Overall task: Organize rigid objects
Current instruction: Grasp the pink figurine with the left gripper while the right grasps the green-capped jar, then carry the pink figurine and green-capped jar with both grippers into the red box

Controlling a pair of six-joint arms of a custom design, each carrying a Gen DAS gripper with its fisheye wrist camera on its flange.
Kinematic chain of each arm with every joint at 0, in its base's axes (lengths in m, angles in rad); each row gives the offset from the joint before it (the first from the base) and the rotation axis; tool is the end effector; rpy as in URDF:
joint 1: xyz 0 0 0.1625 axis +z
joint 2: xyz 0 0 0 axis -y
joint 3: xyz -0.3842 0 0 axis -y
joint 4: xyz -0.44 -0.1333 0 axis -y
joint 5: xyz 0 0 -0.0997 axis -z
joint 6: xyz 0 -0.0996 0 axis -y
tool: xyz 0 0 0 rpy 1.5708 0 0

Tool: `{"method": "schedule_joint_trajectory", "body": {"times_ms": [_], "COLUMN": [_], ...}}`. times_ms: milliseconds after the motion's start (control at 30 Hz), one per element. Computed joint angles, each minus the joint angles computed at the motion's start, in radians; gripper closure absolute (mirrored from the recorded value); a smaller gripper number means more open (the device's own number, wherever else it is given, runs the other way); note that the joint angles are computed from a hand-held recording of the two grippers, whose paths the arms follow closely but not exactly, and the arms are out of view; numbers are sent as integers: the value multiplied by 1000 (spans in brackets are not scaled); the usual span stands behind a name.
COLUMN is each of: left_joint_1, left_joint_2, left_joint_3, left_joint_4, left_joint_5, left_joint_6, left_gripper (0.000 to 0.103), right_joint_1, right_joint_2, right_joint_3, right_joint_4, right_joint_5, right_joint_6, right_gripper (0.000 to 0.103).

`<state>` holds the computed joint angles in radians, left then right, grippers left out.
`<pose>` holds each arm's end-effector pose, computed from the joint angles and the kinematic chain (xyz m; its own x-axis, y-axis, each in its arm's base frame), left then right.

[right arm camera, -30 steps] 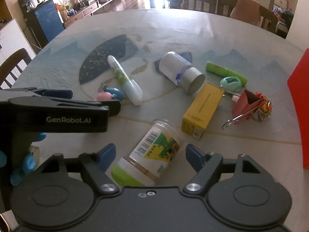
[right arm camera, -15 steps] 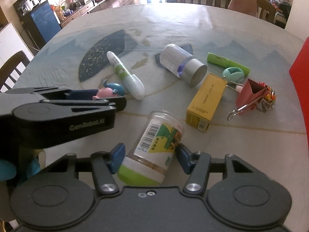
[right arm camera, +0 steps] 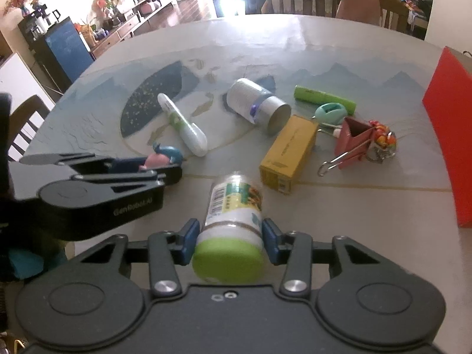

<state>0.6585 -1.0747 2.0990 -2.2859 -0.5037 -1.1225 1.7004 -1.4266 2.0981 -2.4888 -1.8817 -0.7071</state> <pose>-0.2541 -0.4754 0.0483 -0.7156 -0.2892 -0.6358 0.2503 0.7436 -0.6199 0.1691 -0.5019 0.2013 -0.6436 -0.6620 0.3841 -0.7149 0.6992 0.0072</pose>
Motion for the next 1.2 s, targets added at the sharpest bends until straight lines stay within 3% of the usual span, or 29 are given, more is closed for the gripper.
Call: {"method": "schedule_joint_trajectory", "body": {"times_ms": [233, 433, 600, 867, 1200], "left_joint_1": [-31, -63, -93, -127, -116], "left_joint_2": [-15, -11, 20, 116, 290], "left_joint_3": [0, -50, -115, -246, -452], "left_joint_4": [61, 165, 202, 153, -21], "left_joint_5": [-23, -45, -50, -43, -42], "left_joint_6": [-99, -210, -237, -148, 105], "left_gripper": [71, 71, 71, 71, 71], "right_joint_1": [-19, -36, -47, -81, -151], "right_joint_2": [-48, -94, -118, -134, -92], "right_joint_3": [-30, -68, -112, -194, -327], "right_joint_4": [92, 164, 203, 223, 161], "right_joint_5": [51, 107, 141, 200, 220], "right_joint_6": [1, -31, -42, -54, -85], "right_gripper": [59, 59, 59, 59, 58]}}
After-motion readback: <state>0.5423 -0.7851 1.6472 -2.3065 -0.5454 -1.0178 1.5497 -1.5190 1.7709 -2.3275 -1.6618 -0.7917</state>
